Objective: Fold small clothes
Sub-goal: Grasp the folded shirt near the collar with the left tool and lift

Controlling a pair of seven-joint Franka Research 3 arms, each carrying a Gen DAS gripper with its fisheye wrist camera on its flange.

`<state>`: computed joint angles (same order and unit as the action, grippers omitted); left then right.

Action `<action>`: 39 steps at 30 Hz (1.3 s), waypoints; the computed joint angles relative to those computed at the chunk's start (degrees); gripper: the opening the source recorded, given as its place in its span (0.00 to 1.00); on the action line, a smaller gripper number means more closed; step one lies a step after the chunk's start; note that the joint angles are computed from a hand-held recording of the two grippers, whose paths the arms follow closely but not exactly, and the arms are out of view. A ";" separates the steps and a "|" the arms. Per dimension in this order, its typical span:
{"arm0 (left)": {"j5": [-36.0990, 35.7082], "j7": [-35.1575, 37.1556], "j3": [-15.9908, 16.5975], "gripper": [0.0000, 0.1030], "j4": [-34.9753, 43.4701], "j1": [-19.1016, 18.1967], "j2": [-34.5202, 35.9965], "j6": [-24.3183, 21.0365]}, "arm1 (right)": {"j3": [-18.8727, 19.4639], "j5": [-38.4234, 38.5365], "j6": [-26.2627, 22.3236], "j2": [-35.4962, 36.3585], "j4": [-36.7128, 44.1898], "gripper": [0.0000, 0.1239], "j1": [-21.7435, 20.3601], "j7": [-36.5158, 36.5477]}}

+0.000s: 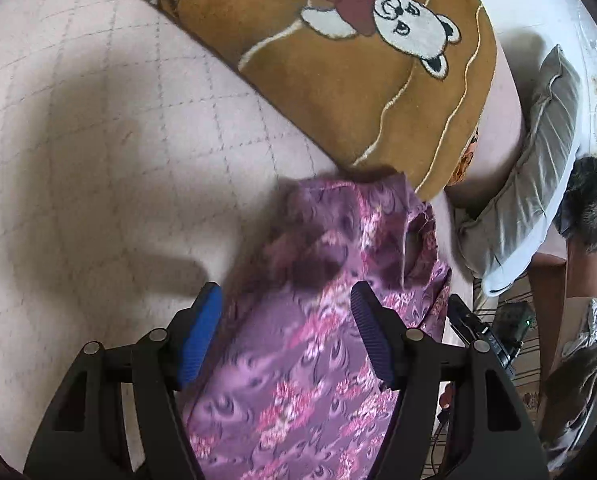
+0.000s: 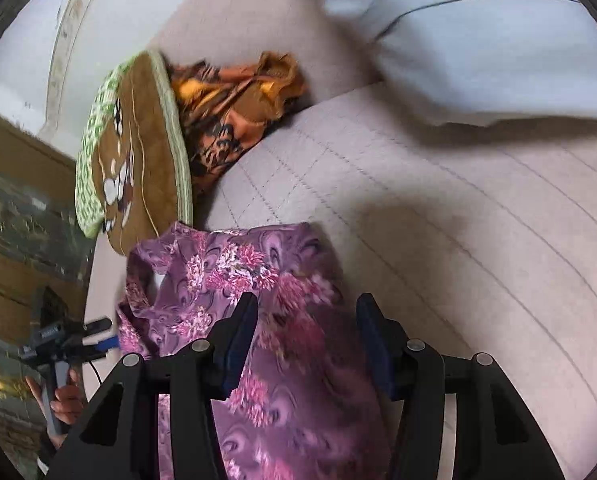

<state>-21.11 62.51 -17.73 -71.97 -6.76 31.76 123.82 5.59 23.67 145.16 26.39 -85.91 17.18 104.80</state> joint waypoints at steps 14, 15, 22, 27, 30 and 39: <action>15.11 6.47 2.43 0.07 9.97 -9.12 4.48 -4.02 | -3.36 -14.00 -0.87 -1.63 0.03 0.06 5.06 -2.30; 16.44 6.25 2.76 0.07 8.62 -9.69 3.03 -2.81 | -3.25 -14.14 0.48 -2.91 -1.48 0.06 5.08 -2.13; 20.03 3.68 2.97 0.07 -1.90 -10.14 -7.18 3.14 | -3.14 -19.23 2.91 -12.29 -9.90 0.06 6.35 -0.46; 19.65 2.89 2.61 0.07 -11.76 -8.92 -15.84 7.05 | -2.22 -23.57 4.23 -19.24 -16.49 0.06 6.72 3.06; 18.83 2.44 2.30 0.07 -17.39 -8.77 -20.49 9.27 | -1.02 -24.68 5.37 -23.64 -21.05 0.06 6.32 4.71; 14.46 0.75 2.31 0.07 -32.98 -10.06 -33.42 13.52 | 3.70 -25.97 5.81 -36.17 -33.98 0.06 5.38 7.39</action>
<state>-6.64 63.26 -15.42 -104.95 -16.82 -1.66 137.34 9.30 -2.30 150.96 -9.78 -119.89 22.56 112.19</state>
